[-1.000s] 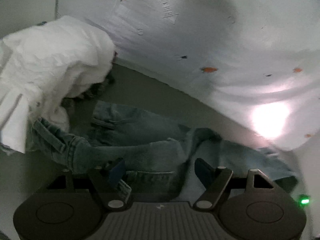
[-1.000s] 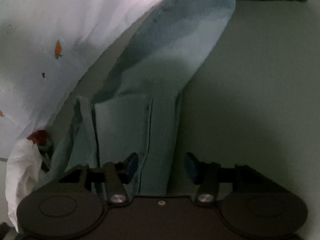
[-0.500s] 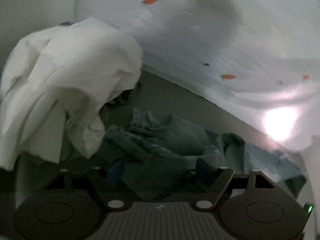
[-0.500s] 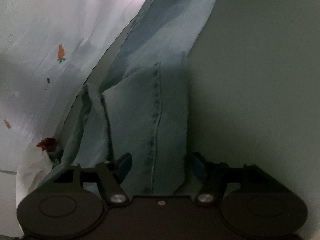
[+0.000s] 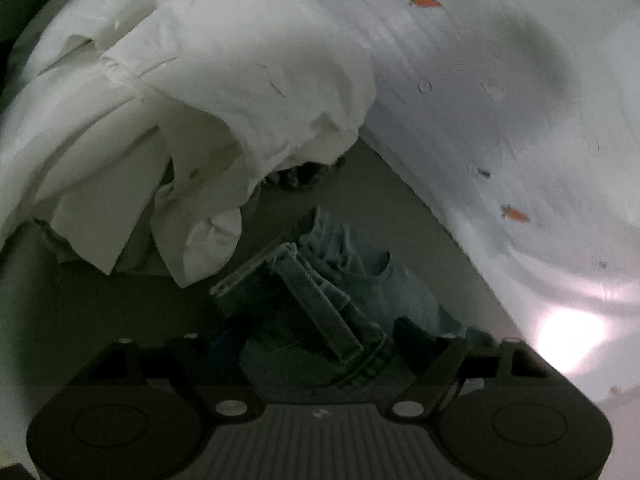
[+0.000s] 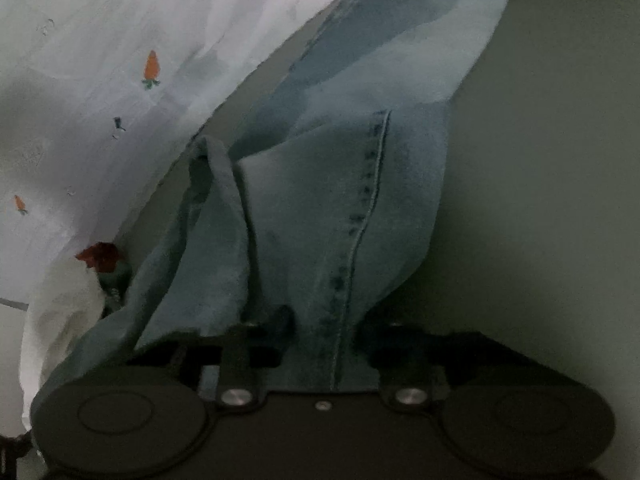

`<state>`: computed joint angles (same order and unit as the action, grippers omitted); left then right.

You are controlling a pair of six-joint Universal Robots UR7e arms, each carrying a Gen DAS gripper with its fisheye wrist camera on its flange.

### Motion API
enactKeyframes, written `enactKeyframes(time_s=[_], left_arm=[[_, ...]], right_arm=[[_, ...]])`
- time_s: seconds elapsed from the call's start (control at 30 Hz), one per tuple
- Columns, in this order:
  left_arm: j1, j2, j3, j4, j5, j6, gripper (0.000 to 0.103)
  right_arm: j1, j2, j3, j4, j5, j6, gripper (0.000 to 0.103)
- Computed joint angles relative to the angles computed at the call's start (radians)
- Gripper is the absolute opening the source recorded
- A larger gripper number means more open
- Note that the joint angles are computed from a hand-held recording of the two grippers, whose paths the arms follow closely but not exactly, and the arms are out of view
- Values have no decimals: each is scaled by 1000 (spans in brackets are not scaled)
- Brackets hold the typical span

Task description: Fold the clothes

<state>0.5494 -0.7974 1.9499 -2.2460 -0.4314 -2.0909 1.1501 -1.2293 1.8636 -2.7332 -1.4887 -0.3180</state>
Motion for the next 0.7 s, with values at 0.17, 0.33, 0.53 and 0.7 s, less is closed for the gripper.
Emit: enactKeyframes(time_s=[0.17,0.33,0.53,0.7], left_arm=[[-6,25,-101,308,-14,-165,59],[-18,44,-163,536,-45,-376,54],[-30,89,-241,713,-84,-524,54],[-50,126,-248,661,-122,-568,54]], right_arm=[[-42,-45,5,16,159,21,10],[-17,-112,-42,17,258,-26,7],[-10,-127,-264,10,349,-46,6],[-17,-92,-389,116,293,-191,6]])
